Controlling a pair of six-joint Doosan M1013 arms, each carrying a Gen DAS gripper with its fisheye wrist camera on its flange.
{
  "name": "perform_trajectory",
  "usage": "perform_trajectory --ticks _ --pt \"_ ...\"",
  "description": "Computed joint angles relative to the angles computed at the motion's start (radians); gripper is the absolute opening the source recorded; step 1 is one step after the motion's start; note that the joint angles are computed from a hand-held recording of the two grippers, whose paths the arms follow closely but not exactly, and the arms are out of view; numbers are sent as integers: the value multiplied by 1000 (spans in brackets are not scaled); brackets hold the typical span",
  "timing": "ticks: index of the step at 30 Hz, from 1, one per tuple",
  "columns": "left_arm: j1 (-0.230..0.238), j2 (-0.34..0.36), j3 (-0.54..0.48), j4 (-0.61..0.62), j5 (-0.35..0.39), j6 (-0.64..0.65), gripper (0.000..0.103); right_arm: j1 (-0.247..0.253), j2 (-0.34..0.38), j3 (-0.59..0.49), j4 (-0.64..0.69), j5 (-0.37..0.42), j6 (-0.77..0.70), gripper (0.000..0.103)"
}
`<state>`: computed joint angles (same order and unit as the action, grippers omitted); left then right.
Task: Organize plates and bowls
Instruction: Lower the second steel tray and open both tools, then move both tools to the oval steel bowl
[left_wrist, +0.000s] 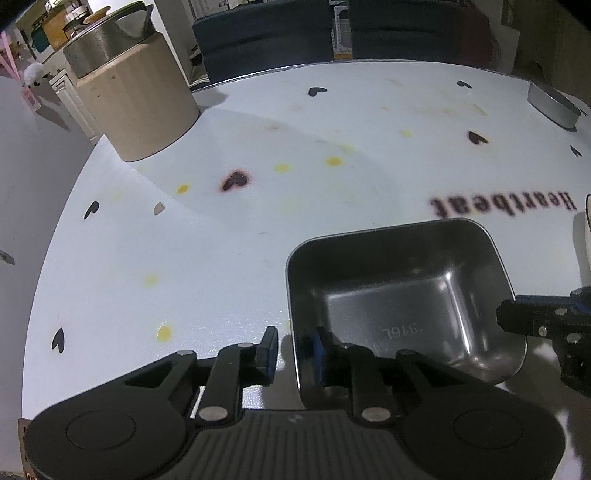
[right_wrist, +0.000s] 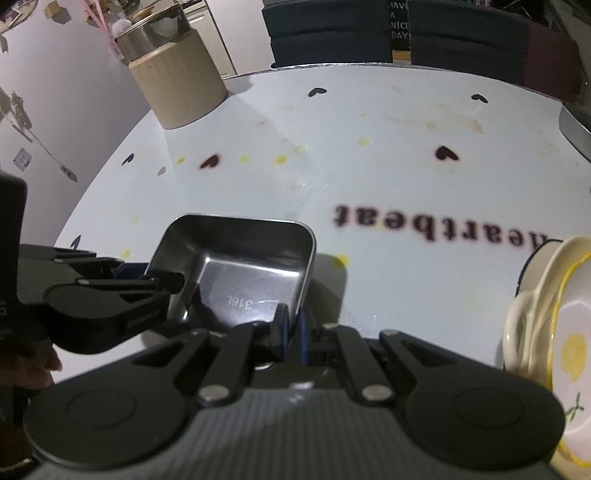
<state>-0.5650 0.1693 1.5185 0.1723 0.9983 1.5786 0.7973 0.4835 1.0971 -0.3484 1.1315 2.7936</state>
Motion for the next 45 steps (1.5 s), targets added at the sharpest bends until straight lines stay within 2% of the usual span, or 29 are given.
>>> perform_trajectory --ticks 1,3,6,9,15,19,24,26,28,31,38,45 --pt "-2 0 -1 12 3 -16 34 -1 -1 2 3 -4 4 9" --pt "3 -5 0 3 -9 -26 53 -6 -2 6 18 -15 9 11" --pt "12 -12 -2 -22 -16 -37 63 -10 -8 18 17 -34 40 15" --pt "19 -19 -2 -36 -20 -39 71 -8 -18 33 -2 -61 68 19" --pt "33 -35 -1 -29 -18 -70 77 1 -27 42 -39 -71 101 34" --pt "50 -55 7 -46 -25 -78 87 11 -34 49 -74 -72 110 55" --pt "67 -81 19 -47 -38 -97 100 27 -34 40 -109 -44 88 73" --pt "69 -90 25 -41 -45 -105 103 34 -34 39 -131 -31 78 89" --pt "70 -98 28 -39 -52 -114 103 44 -36 40 -164 -23 71 98" --pt "70 -106 30 -54 -64 -123 103 49 -37 36 -198 -15 78 103" --pt "44 -102 17 -83 -85 -130 103 64 -68 63 -278 27 106 103" --pt "-17 -75 -10 -105 -107 -122 103 70 -136 147 -355 72 187 103"
